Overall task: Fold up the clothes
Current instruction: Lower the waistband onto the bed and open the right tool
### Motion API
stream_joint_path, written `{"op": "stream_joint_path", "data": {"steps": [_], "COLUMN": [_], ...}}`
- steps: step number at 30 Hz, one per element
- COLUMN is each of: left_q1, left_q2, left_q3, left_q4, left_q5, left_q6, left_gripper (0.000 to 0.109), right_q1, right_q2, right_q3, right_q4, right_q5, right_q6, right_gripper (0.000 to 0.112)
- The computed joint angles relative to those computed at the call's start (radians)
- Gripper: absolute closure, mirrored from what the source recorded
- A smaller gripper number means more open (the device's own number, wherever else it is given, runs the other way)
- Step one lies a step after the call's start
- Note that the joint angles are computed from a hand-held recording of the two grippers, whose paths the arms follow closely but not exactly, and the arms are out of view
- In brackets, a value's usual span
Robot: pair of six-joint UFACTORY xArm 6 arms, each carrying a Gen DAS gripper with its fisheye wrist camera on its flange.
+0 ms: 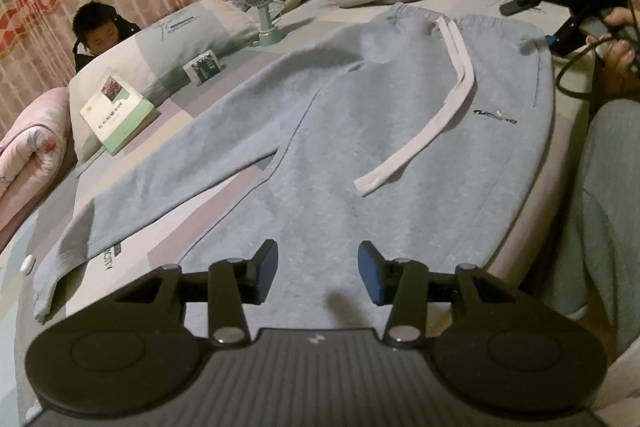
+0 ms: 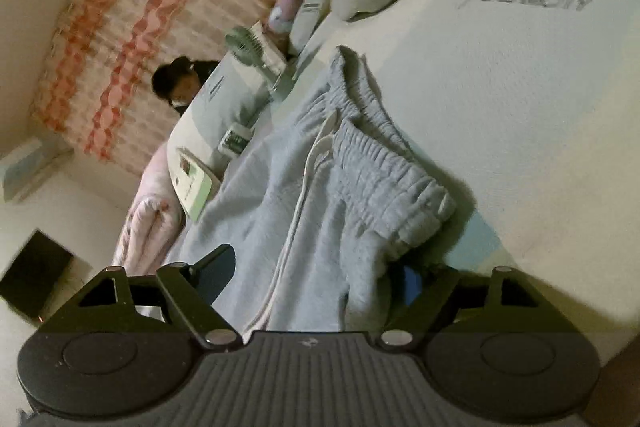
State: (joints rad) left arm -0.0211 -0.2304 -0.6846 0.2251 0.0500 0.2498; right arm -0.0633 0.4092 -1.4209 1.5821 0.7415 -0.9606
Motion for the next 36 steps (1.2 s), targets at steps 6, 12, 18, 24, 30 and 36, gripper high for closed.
{"op": "stream_joint_path", "data": {"steps": [6,12,18,24,30,36], "left_q1": [0.006,0.014,0.031,0.046,0.077,0.092], "left_q2": [-0.003,-0.010,-0.022,-0.012,-0.002,0.021], "left_q3": [0.005,0.010,0.014,0.004,-0.014,-0.047], "left_q4": [0.042,0.098,0.146,0.160,0.243,0.216], "left_q5": [0.003,0.006,0.000,0.008,0.025,0.082], "left_q6": [-0.060,-0.119,-0.167,-0.182,-0.240,-0.204], "left_gripper": [0.063,0.063,0.063,0.063,0.063,0.063], "right_q1": [0.013,-0.021,0.028,0.018,0.056,0.164], "right_q2": [-0.014,0.028,-0.031,-0.113,-0.220,-0.355], "right_q3": [0.018,0.016,0.040,0.144,0.231,0.315], "right_q4": [-0.033,0.042,-0.139,-0.135,-0.270,-0.374], "right_q5": [-0.045,-0.036,-0.210,-0.235,-0.373,-0.497], "right_q6": [0.089,0.137,0.227,0.168,0.210,0.156], "right_gripper": [0.055,0.106,0.103,0.103,0.087,0.062]}}
